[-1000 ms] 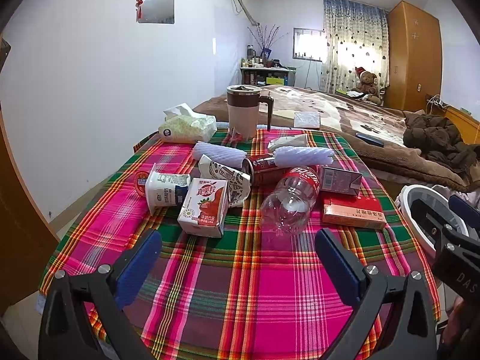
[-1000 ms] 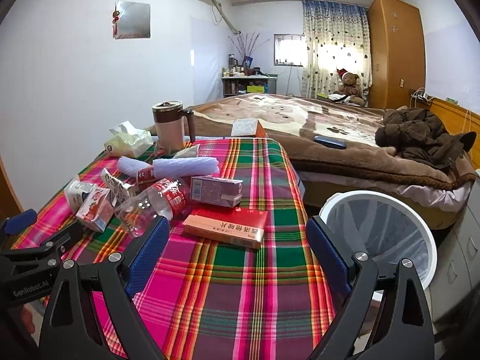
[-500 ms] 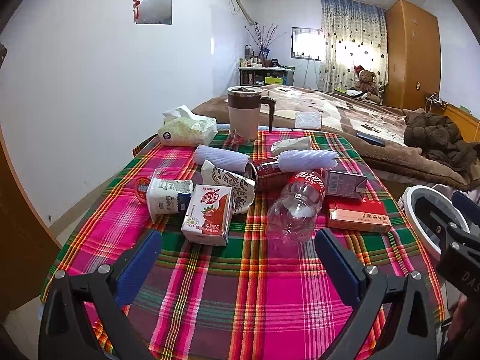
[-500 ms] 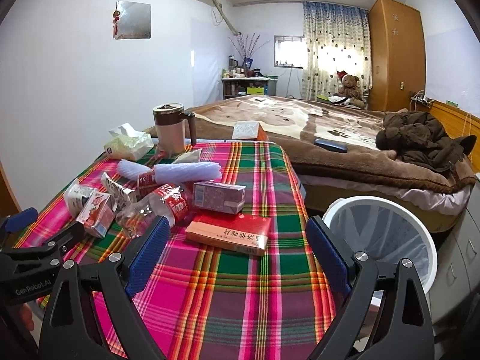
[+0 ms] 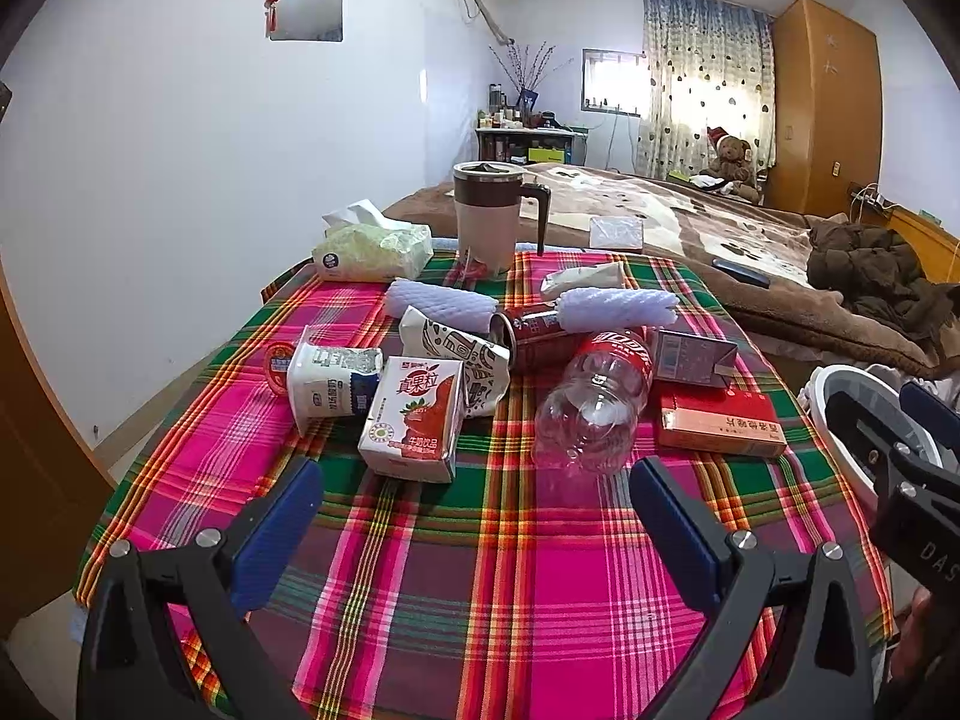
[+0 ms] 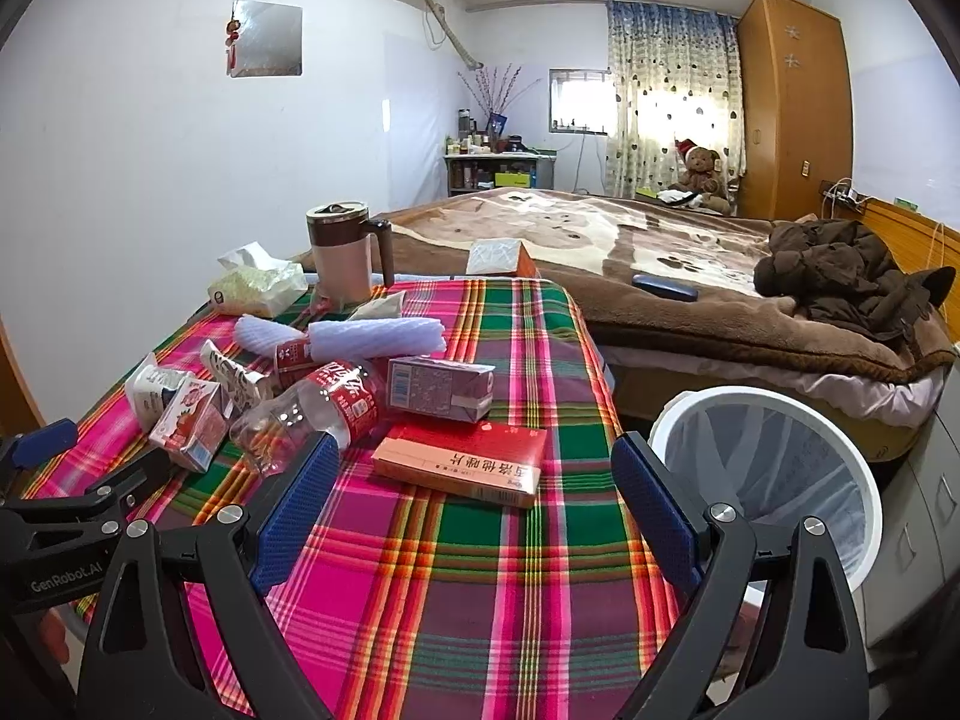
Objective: Collect trash
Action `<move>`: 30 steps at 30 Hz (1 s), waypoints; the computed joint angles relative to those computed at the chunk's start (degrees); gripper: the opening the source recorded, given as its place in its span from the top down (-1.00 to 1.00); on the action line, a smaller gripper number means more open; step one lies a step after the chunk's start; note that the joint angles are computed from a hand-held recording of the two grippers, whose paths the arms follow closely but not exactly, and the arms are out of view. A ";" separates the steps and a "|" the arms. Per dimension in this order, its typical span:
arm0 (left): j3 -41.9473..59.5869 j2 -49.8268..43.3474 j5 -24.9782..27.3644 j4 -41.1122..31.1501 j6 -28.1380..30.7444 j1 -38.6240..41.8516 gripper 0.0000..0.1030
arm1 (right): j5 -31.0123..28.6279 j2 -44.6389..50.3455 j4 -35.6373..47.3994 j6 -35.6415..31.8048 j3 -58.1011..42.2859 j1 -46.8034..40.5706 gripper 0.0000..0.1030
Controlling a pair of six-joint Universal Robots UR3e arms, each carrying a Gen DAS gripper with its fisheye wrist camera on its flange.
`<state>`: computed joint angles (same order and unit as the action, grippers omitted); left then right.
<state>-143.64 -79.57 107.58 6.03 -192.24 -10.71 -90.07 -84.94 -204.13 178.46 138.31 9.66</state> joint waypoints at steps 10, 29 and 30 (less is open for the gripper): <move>-0.49 0.25 -1.23 1.01 0.08 0.47 -1.00 | -0.18 0.42 -0.08 0.01 -0.24 0.15 -0.83; -1.25 1.66 -2.49 0.49 0.74 2.12 -1.00 | -0.60 0.67 0.12 0.07 -0.70 0.36 -0.82; -1.12 1.68 -2.64 0.27 0.82 2.30 -1.00 | -0.54 0.71 0.13 0.06 -0.71 0.30 -0.83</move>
